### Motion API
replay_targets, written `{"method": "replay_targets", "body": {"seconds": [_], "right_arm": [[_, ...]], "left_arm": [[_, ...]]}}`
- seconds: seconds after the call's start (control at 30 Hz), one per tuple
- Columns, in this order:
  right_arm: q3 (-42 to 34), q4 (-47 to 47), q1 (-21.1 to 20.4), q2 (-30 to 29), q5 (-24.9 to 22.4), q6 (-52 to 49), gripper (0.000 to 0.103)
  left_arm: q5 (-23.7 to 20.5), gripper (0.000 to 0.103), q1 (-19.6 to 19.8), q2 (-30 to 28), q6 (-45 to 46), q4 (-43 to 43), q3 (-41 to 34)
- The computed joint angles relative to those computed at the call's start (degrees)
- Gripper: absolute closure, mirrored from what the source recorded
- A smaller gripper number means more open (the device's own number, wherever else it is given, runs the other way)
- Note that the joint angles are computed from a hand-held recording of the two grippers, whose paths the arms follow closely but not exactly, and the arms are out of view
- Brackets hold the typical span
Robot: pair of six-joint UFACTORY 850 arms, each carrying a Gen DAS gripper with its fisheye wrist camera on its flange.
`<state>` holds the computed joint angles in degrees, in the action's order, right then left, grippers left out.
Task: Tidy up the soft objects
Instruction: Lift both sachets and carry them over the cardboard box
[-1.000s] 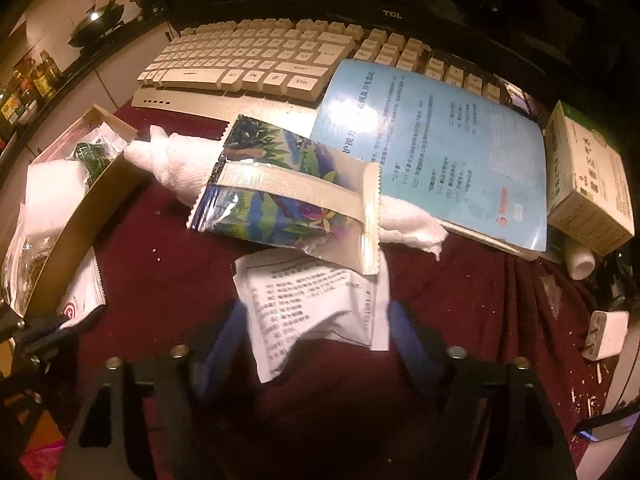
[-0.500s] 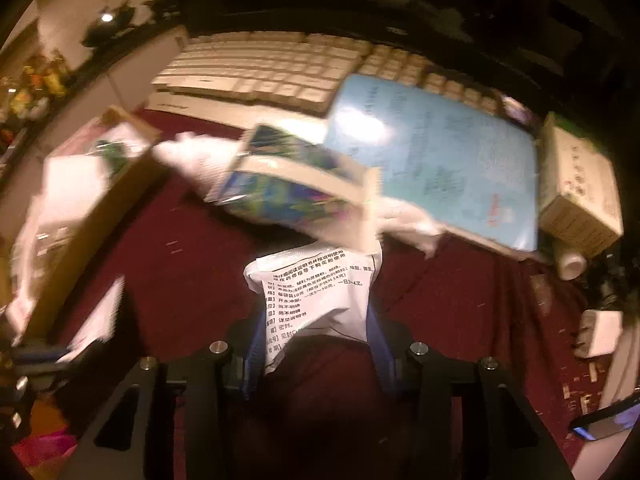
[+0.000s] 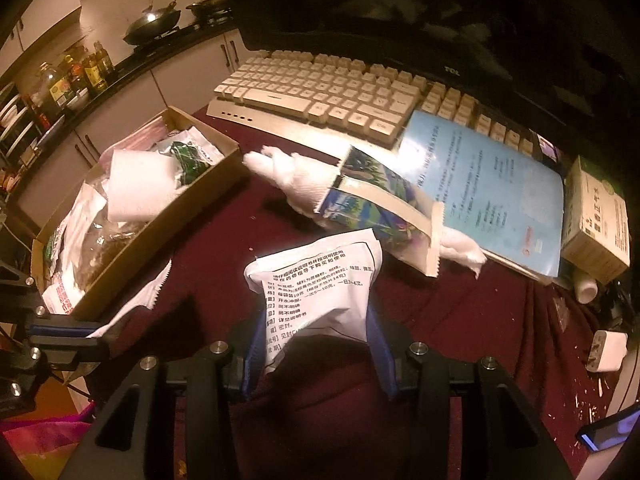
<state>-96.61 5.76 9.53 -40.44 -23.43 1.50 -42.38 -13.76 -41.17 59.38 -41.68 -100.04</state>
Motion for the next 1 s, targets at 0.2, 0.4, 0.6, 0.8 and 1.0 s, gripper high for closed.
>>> {"method": "replay_targets", "body": {"seconds": [0.2,0.4,0.6,0.8,1.0], "right_arm": [[-0.97,2.49,0.51,-0.18,0.23,-3.19,0.053],[-1.28,3.34,1.04,0.01,1.07,-4.51,0.053],[-1.88,9.95,1.46,-0.19,1.39,-11.00,0.053],[-3.35,13.16,2.49,-0.52,0.97,-15.73,0.053],[-5.29,17.32,3.93,-1.42,-0.19,-21.79,0.053]], "left_arm": [[0.14,0.099,1.86,1.88,2.10,-3.91,0.99],[1.79,0.099,4.12,3.92,2.97,-6.46,2.48],[3.76,0.099,6.02,4.60,0.80,-6.53,2.69],[6.55,0.099,8.01,5.26,-3.17,-4.31,3.05],[8.87,0.099,9.19,3.73,-8.83,-0.45,1.17]]}}
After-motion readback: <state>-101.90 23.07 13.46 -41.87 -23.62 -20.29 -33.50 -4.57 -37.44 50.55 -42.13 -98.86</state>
